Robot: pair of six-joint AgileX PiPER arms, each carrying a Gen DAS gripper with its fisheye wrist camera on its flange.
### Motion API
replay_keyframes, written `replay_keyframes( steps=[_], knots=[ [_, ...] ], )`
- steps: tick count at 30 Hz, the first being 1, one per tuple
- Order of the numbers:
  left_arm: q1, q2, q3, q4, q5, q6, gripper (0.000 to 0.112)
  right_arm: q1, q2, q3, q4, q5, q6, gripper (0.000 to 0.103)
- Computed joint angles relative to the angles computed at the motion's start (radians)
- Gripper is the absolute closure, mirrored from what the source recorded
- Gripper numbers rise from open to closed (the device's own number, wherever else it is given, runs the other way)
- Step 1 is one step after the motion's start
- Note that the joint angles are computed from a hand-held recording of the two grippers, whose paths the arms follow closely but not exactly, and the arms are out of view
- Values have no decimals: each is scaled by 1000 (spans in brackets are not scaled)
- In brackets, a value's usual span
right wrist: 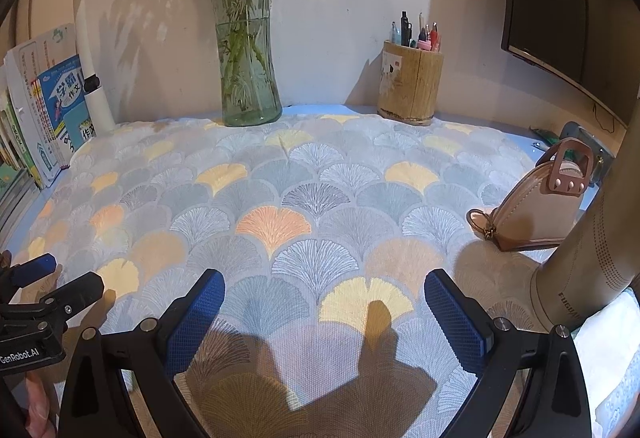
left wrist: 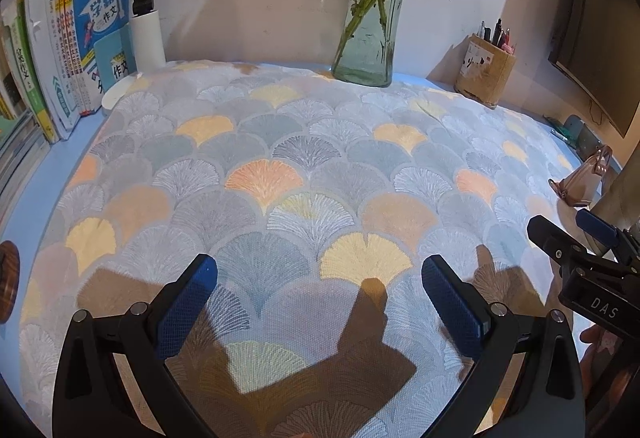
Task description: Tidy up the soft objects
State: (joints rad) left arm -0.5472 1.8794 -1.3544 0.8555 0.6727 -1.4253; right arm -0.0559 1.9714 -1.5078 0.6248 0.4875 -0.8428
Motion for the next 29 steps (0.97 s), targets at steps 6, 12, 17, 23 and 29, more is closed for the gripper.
replay_keyframes(
  steps=[6, 12, 17, 23, 29],
  knots=[
    [2, 0, 0, -6, -5, 5, 10, 0, 4, -6, -14, 6, 16, 3],
    [4, 2, -3, -28, -12, 29, 10, -1, 7, -9, -18, 12, 22, 3],
    [4, 2, -5, -33, -15, 33, 10, -1, 9, -13, -23, 15, 32, 3],
    [1, 1, 2, 16, 9, -27, 10, -2, 11, -15, -24, 17, 31, 3],
    [43, -72, 124, 137, -109, -223, 10, -1, 10, -14, -25, 17, 32, 3]
  ],
)
